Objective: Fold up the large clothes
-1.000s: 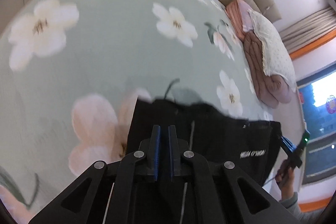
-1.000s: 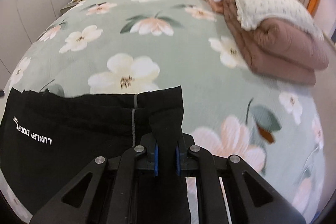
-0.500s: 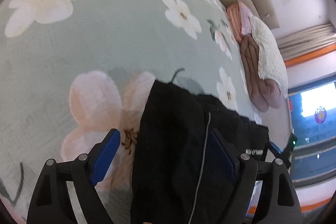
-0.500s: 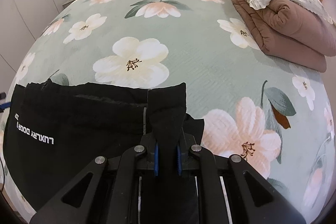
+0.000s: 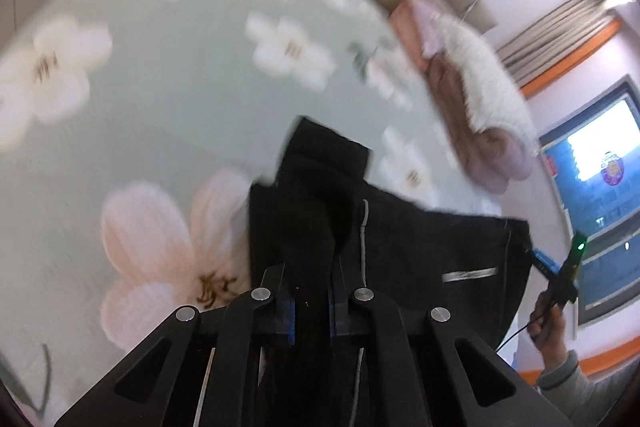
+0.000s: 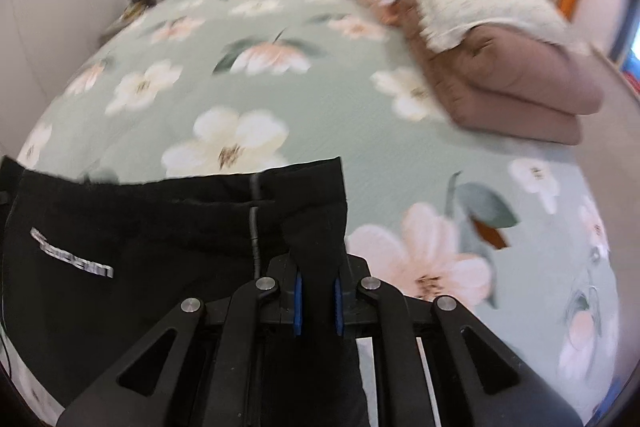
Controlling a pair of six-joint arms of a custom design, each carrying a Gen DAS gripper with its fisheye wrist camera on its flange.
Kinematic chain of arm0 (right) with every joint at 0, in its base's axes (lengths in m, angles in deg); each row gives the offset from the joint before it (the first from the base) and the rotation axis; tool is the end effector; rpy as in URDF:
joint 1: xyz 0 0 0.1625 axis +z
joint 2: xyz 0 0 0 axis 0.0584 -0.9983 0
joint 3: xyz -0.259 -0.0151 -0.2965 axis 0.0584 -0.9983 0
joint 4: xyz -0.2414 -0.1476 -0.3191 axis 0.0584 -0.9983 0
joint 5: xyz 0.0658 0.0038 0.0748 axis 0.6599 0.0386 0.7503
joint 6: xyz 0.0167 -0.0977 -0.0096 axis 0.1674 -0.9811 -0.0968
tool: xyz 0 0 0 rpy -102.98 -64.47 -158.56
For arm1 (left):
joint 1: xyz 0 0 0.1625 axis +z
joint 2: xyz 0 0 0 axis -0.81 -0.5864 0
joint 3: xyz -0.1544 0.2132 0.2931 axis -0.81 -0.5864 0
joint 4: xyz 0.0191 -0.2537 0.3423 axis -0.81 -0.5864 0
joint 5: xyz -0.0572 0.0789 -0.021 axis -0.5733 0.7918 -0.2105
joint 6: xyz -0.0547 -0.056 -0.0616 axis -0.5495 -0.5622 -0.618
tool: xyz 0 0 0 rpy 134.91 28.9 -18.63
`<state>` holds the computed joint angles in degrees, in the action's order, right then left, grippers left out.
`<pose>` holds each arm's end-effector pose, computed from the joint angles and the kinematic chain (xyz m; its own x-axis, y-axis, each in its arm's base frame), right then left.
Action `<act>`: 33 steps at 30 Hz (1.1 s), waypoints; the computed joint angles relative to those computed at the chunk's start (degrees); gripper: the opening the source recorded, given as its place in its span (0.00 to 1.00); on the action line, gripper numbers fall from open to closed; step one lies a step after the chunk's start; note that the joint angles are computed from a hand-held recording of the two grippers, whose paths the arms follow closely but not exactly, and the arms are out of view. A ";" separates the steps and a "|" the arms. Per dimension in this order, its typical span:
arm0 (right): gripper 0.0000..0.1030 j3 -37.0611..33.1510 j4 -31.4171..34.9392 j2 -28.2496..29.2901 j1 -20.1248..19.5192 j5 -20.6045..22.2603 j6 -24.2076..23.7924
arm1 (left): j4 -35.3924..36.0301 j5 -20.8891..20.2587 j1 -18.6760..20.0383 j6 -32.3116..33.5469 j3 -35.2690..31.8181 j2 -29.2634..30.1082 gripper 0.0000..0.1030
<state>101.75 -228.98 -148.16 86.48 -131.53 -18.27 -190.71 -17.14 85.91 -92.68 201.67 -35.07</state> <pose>0.0774 -0.4686 0.5276 -0.6206 -0.1639 0.7668 -0.5608 0.7763 -0.2880 -0.2846 -0.3984 0.2104 -0.9892 -0.0680 -0.1300 0.0177 0.8245 -0.5656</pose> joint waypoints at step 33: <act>0.54 2.83 22.78 -7.53 2.95 2.43 15.77 | 22.98 4.73 -7.15 -10.18 -12.21 8.09 0.34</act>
